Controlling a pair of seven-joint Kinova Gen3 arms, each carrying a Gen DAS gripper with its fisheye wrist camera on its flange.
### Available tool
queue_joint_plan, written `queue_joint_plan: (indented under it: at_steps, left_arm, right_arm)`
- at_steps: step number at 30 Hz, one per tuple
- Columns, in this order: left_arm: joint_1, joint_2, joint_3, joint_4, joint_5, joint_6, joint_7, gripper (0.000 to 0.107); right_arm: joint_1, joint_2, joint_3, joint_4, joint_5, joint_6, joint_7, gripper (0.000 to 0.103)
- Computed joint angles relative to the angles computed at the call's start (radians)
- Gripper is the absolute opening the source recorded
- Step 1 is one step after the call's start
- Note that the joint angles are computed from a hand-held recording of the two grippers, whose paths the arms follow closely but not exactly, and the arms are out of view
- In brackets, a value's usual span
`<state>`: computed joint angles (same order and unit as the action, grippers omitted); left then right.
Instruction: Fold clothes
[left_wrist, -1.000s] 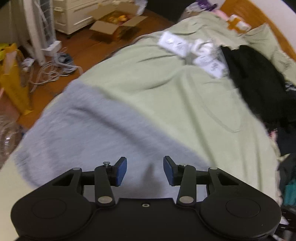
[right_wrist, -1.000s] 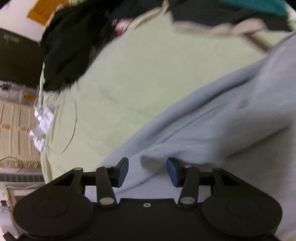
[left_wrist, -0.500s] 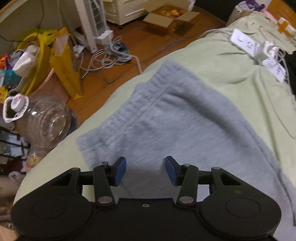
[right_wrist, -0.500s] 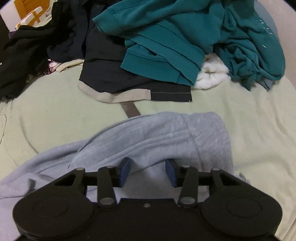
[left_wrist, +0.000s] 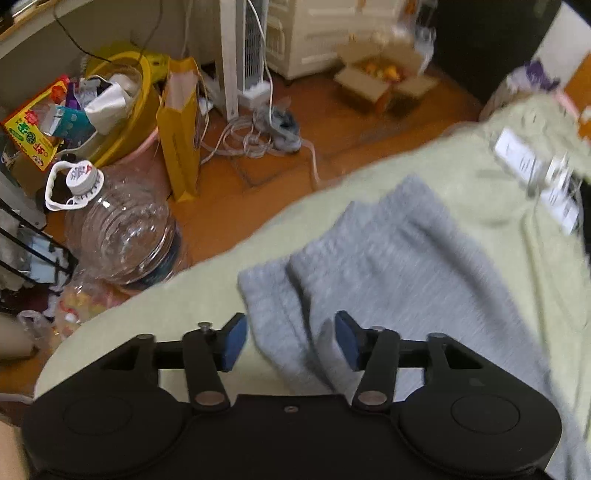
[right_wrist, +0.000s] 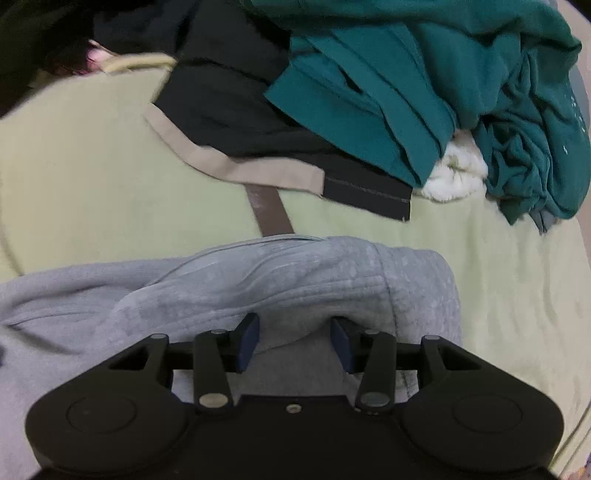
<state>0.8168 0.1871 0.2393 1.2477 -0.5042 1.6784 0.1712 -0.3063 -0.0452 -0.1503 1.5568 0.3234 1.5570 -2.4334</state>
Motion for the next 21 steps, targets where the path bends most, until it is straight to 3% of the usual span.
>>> queue_joint_plan:
  at_steps: [2,5,9,11,13,16,19,21]
  left_arm:
    - [0.008,-0.038,-0.006,0.046,-0.040,-0.066,0.034,0.074]
    - [-0.041,-0.065,0.005,0.091,-0.021,-0.133,0.028,0.078]
    - [-0.101,-0.093,0.009,0.170,0.018,-0.236,0.007,0.077]
    - [-0.126,-0.098,0.017,0.185,0.036,-0.275,-0.049,0.070]
    - [-0.138,-0.100,0.015,0.195,0.053,-0.300,-0.094,0.061]
    - [-0.171,-0.111,0.033,0.213,0.068,-0.352,-0.165,0.061]
    - [-0.194,-0.128,0.017,0.248,0.106,-0.404,-0.192,0.060]
    - [-0.227,-0.142,0.007,0.288,0.139,-0.445,-0.210,0.054]
  right_arm:
    - [-0.025,-0.036,-0.016,0.000,-0.012,0.002,-0.025,0.046]
    - [-0.064,-0.091,-0.013,0.011,-0.089,-0.028,-0.117,0.047]
    - [0.067,-0.157,-0.177,0.055,-0.211,-0.140,-0.279,0.047]
    - [0.066,-0.153,-0.234,0.057,-0.235,-0.164,-0.356,0.047]
    - [-0.009,-0.125,-0.232,0.042,-0.231,-0.156,-0.395,0.048]
    - [-0.138,-0.075,-0.211,-0.001,-0.208,-0.113,-0.431,0.050]
    - [-0.198,-0.046,-0.216,-0.044,-0.181,-0.068,-0.447,0.052]
    - [-0.229,-0.031,-0.210,-0.075,-0.176,-0.036,-0.455,0.053]
